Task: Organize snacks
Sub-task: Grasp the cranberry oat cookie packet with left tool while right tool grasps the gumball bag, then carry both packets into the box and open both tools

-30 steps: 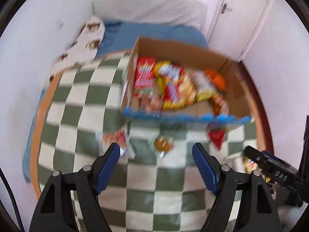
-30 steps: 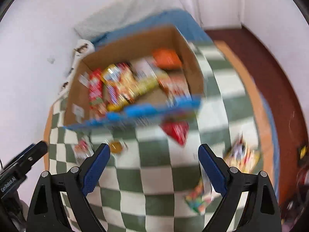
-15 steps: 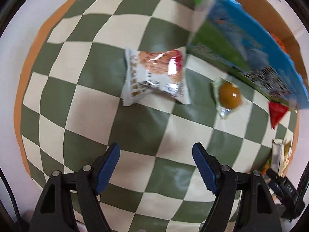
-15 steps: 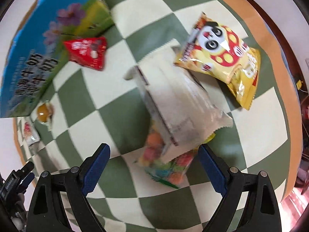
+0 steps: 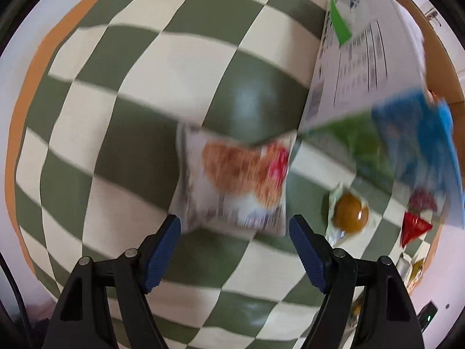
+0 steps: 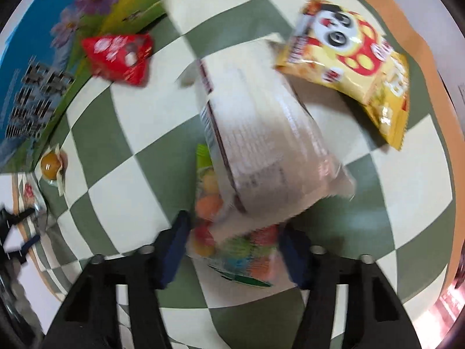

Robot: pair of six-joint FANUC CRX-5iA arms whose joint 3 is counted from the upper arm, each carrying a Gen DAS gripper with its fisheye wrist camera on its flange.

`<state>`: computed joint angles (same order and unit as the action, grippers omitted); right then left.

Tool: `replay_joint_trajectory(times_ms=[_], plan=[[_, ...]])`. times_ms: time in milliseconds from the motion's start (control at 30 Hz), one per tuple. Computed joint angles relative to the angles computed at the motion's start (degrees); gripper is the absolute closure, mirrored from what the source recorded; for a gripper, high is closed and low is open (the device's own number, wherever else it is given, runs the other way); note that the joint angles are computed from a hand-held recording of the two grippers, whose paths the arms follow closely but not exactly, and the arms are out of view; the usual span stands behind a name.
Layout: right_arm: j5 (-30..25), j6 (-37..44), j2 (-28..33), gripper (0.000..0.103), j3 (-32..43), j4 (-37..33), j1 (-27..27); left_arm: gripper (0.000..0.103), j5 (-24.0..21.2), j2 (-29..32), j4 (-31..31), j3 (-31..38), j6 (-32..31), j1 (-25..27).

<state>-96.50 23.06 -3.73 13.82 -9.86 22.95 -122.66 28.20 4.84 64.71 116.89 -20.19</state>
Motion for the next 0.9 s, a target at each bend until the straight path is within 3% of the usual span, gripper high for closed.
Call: replay_joint_trajectory(times_ms=[133,200,233,300,400,500,667,900], plan=[[0.4,0.77,0.46,0.044,0.44,-0.38,2.17,0.027,-5.61,6.92,-2.76,10.14,-3.82,-1.2],[0.17,1.31,0.87,0.044,0.89,-0.55,3.05,0.027,-5.33,7.48,-3.76,10.11,-5.53,-1.63],[0.15,1.65,1.04,0.044,1.08,-0.59,3.66,0.027,-2.83,5.72,-3.6,6.91,-5.32,-1.57],[-0.02,2.21,1.51,0.044,1.59,-0.75,4.22,0.042,-0.45,3.42,-4.89,3.61,-6.23,-1.89],[-0.19,3.24,1.85,0.044,2.01,-0.67,5.42,0.044,2.25,0.09,-4.53,-1.17,-7.29,-2.27],[-0.36,4.39,2.32,0.044,2.66,-1.14,6.3,0.044,4.61,-4.67,-2.75,-8.76,-7.91,-2.64],[-2.07,12.42,6.39,0.045,6.67,-3.22,3.08,0.044,6.12,-13.06,0.2,-22.03,-9.65,-6.08],[-3.62,16.9,8.13,0.044,8.71,-5.84,2.77,0.041,6.41,-17.92,4.66,-32.63,-8.29,-8.85]])
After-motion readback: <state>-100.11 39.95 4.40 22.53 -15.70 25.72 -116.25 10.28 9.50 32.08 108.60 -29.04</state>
